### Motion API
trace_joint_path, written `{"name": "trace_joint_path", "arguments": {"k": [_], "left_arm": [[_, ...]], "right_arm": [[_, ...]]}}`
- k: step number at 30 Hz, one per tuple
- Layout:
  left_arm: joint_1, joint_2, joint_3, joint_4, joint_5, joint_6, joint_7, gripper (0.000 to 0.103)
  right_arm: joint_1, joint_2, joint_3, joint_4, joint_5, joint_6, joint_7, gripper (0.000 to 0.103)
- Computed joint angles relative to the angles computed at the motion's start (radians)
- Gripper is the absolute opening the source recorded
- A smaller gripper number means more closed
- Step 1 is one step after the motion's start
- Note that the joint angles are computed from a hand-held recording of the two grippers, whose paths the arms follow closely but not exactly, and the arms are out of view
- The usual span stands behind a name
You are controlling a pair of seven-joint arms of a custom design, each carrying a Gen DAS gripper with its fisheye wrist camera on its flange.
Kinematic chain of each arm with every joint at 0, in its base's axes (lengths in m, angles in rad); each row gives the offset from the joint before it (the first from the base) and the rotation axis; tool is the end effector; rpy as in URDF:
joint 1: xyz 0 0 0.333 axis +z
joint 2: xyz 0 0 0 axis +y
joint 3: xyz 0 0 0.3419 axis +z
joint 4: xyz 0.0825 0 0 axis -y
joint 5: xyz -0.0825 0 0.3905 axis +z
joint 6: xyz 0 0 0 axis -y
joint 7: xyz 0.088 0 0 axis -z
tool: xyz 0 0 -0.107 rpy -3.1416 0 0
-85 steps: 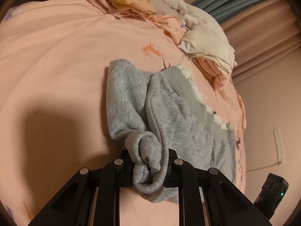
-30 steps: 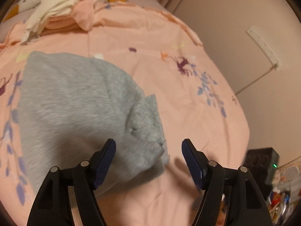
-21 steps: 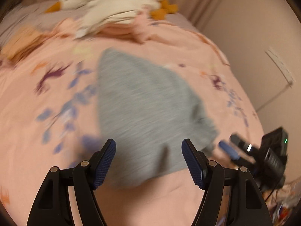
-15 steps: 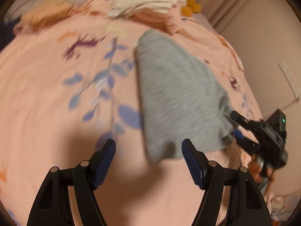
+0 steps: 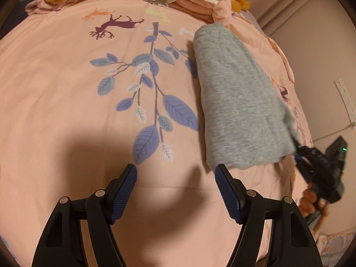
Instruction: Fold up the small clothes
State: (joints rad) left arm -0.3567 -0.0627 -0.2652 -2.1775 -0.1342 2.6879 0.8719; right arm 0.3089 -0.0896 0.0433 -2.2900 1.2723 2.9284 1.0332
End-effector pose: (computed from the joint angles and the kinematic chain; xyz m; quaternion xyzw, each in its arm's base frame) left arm 0.4643 -0.3306 0.5042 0.7350 -0.6158 0.2838 0.0019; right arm 0.5148 0.1251 0.4604 -0.5430 0.7201 -0.0150 0.4318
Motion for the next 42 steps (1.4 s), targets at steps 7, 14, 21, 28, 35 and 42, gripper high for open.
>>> {"name": "trace_joint_path", "arguments": {"k": [7,14,21,28,35,42], "left_arm": [[0.006,0.032,-0.013,0.072,0.163,-0.018,-0.042,0.072],[-0.018,0.161,-0.026,0.246,0.356,-0.022,-0.047,0.072],[-0.047,0.271,-0.023,0.356,0.43,-0.055,-0.004,0.051],[-0.067,0.278,-0.009,0.342,0.496,-0.046,-0.009,0.051],[-0.043,0.265,-0.023,0.322,0.419,-0.019,0.01,0.051],[-0.043,0.257,-0.024,0.31,0.398,-0.005,-0.002,0.051]], "right_arm": [[-0.021,-0.014,0.024,-0.032,-0.204,0.091,0.153,0.034],[0.082,-0.011,-0.061,0.032,-0.178,0.148,-0.091,0.034],[-0.029,0.203,-0.02,0.291,-0.476,-0.089,0.153,0.026],[-0.048,0.329,-0.058,0.401,-0.867,-0.226,0.564,0.013],[-0.121,0.2,0.05,0.239,-0.65,-0.035,0.356,0.017],[-0.065,0.047,0.058,0.061,-0.472,-0.005,0.074,0.017]]}}
